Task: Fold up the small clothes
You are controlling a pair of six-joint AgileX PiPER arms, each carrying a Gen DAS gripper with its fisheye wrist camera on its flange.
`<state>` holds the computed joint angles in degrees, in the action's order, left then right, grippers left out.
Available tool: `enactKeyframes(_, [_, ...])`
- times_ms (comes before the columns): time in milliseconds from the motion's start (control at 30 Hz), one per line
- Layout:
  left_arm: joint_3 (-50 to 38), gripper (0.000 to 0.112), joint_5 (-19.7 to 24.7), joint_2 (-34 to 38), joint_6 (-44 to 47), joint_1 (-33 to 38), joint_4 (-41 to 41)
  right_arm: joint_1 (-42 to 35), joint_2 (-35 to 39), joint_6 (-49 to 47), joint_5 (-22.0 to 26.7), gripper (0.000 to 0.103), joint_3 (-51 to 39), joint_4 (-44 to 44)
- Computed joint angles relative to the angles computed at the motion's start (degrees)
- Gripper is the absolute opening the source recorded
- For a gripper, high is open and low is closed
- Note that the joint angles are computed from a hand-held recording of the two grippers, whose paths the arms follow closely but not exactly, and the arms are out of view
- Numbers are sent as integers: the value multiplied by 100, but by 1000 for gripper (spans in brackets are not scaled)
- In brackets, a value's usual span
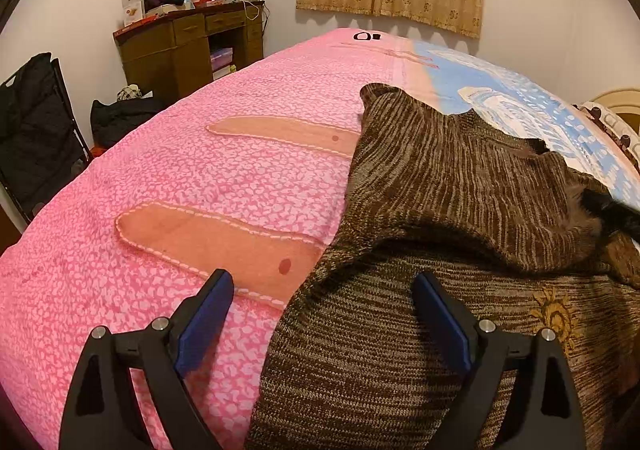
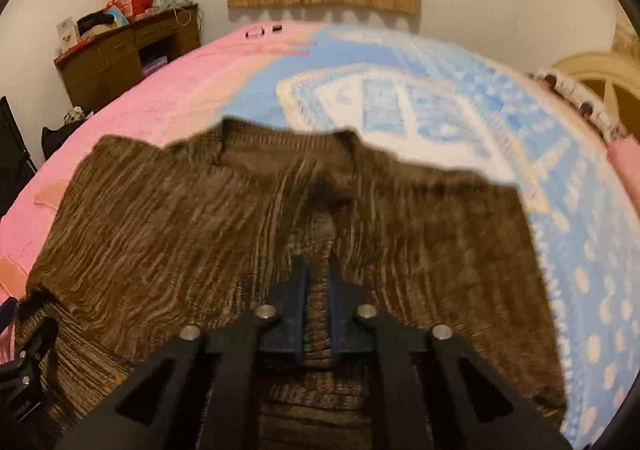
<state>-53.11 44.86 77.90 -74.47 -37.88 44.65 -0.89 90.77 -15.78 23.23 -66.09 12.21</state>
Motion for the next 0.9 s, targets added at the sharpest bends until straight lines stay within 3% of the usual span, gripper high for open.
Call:
enactKeyframes(100, [-4, 92, 9, 9, 11, 1, 4, -67, -421, -10, -529, 11, 457, -376])
enactKeyframes(200, [-22, 92, 30, 30, 9, -12, 12, -185, -186, 958, -122, 12, 297, -1362])
enactKeyframes(233, [-13, 92, 9, 21, 5, -3, 10, -322, -108, 923, 33, 21, 242, -1232])
enactKeyframes(267, [-21, 92, 7, 32, -6, -10, 12, -517, -20, 742, 196, 41, 174, -873])
enactKeyframes(300, [-32, 92, 6, 46, -9, -10, 16, -736, -41, 413, 235, 51, 199, -300])
enactKeyframes(333, [-34, 92, 21, 54, -17, -21, 26, -925, -157, 144, 133, 54, 306, 273])
enactKeyframes(400, [-28, 92, 35, 48, -5, -19, 27, -1152, -367, -906, 180, 44, 357, 1419])
enactKeyframes(433, [-35, 92, 48, 54, -7, -25, 32, -1161, -341, -1345, 277, 31, 225, 1786])
enactKeyframes(533, [-42, 92, 48, 63, -24, -36, 38, -889, -55, -1889, 583, 28, -301, 2189])
enactKeyframes(600, [-41, 92, 41, 62, -27, -33, 40, -564, 188, -1656, 702, 28, -625, 1782])
enactKeyframes(700, [-38, 92, 43, 65, -17, -29, 34, -124, 1312, -301, 1225, 25, -1564, 217])
enactKeyframes(767, [-30, 93, 46, 55, -18, -29, 37, -76, 1507, 488, 932, 26, -1767, -356])
enactKeyframes(833, [-21, 93, 32, 52, -20, -21, 44, -96, 1650, 579, 1072, 35, -2020, -457])
enactKeyframes(900, [-2, 93, -11, 59, -38, -3, 55, -295, 1395, 54, 1027, 36, -1753, 171])
